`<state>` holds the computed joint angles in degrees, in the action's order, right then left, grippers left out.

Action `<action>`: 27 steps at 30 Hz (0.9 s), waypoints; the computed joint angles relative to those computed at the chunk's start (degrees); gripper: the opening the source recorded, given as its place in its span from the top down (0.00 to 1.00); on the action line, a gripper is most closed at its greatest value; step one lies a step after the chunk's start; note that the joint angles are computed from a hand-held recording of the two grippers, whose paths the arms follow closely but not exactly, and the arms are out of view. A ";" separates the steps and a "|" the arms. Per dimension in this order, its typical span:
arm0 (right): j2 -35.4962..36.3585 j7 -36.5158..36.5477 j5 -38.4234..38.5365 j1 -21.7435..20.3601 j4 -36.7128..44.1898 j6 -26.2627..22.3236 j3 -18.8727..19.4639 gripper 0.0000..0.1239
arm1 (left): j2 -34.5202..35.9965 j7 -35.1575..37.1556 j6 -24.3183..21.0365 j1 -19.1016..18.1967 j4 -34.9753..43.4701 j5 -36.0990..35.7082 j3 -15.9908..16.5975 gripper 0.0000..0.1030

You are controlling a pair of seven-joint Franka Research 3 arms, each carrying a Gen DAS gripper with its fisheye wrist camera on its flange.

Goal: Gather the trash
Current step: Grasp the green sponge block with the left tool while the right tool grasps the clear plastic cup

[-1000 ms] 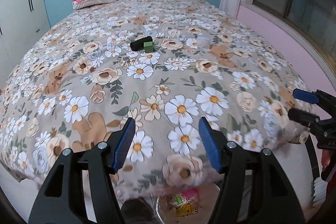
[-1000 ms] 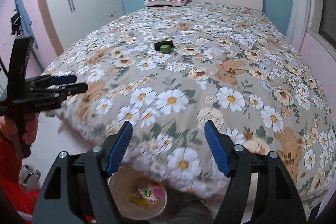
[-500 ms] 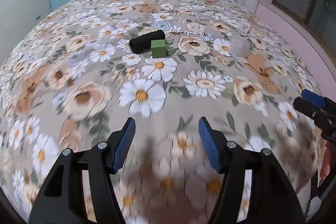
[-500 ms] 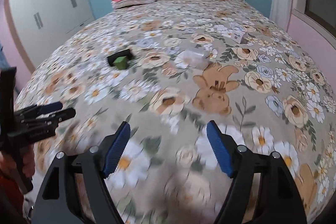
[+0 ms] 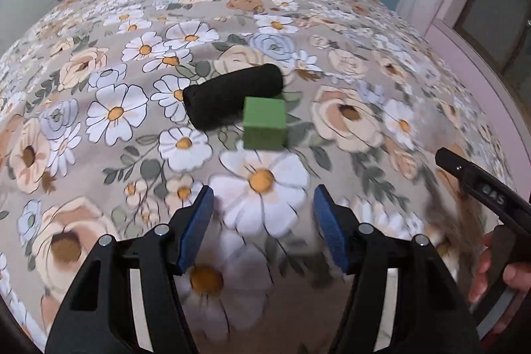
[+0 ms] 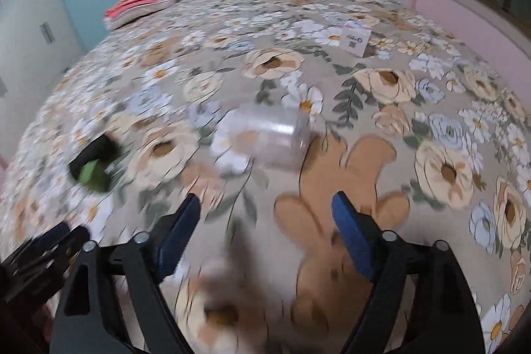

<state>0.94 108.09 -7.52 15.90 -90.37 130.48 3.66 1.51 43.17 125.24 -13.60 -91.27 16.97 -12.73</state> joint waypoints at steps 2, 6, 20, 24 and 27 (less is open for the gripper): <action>3.42 3.58 -2.92 0.64 3.67 -1.61 0.12 0.29 | 1.28 0.84 0.65 0.39 0.72 -1.22 0.33 0.39; 9.33 8.63 -3.11 1.92 10.12 -4.22 -1.20 0.29 | 3.14 0.56 2.36 0.64 2.04 -0.41 0.76 0.39; 16.95 15.29 -8.62 5.74 18.35 -4.18 -4.78 0.48 | 6.28 -2.82 6.34 1.14 4.04 0.19 1.64 0.71; 14.47 12.68 -5.45 4.30 14.33 -0.13 -4.23 0.55 | 6.20 -1.62 4.42 0.82 4.84 0.58 1.44 0.71; 12.71 10.44 -3.50 3.50 12.17 0.96 -3.73 0.55 | 6.09 -1.06 0.81 0.12 6.27 1.66 1.21 0.71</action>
